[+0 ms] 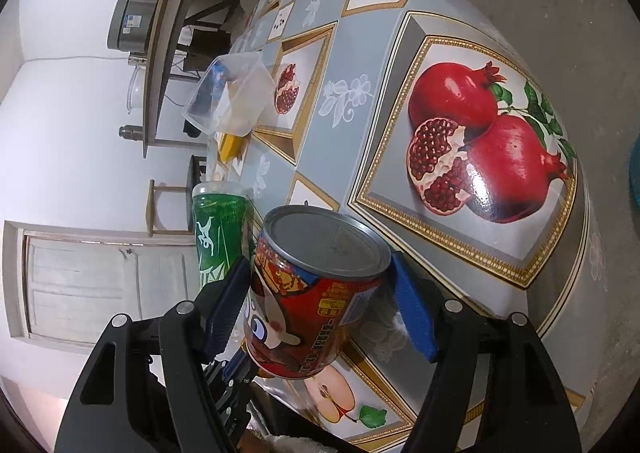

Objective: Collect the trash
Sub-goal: 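Carry the red can in the right tool while the left tool carries the orange peel toward the wastebasket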

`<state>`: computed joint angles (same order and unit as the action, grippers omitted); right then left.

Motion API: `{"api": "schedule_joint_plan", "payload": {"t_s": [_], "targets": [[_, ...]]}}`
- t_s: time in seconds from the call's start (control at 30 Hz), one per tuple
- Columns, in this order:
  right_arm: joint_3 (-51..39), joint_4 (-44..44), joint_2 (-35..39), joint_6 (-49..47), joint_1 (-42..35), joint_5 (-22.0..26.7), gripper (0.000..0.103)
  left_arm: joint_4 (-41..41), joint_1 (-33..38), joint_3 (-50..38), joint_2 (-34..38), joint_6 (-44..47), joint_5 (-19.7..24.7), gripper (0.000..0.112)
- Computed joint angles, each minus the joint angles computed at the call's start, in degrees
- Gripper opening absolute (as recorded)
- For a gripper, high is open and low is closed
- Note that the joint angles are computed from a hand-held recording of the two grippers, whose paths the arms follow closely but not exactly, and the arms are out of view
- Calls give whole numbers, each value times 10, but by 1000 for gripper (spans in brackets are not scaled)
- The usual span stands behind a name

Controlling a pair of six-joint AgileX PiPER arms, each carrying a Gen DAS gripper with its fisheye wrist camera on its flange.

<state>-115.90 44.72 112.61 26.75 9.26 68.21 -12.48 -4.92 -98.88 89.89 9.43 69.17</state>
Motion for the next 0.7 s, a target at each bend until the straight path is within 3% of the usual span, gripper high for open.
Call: {"api": "schedule_joint_plan", "payload": {"t_s": [0.33,0.43,0.57,0.7], "targets": [[-5,-56,-23,-11,9,-9,68,-1,1,0,0,1,-1,8],[-29,-138,-38,-7,30,-18,68,0,0,2,0,1,-3,8],[-89,-338,-50,-1,104,-13,68,0,0,2,-1,1,-3,8],[-87,-475,-65,-35,169,-19,68,0,0,4,0,3,-6,8]]}}
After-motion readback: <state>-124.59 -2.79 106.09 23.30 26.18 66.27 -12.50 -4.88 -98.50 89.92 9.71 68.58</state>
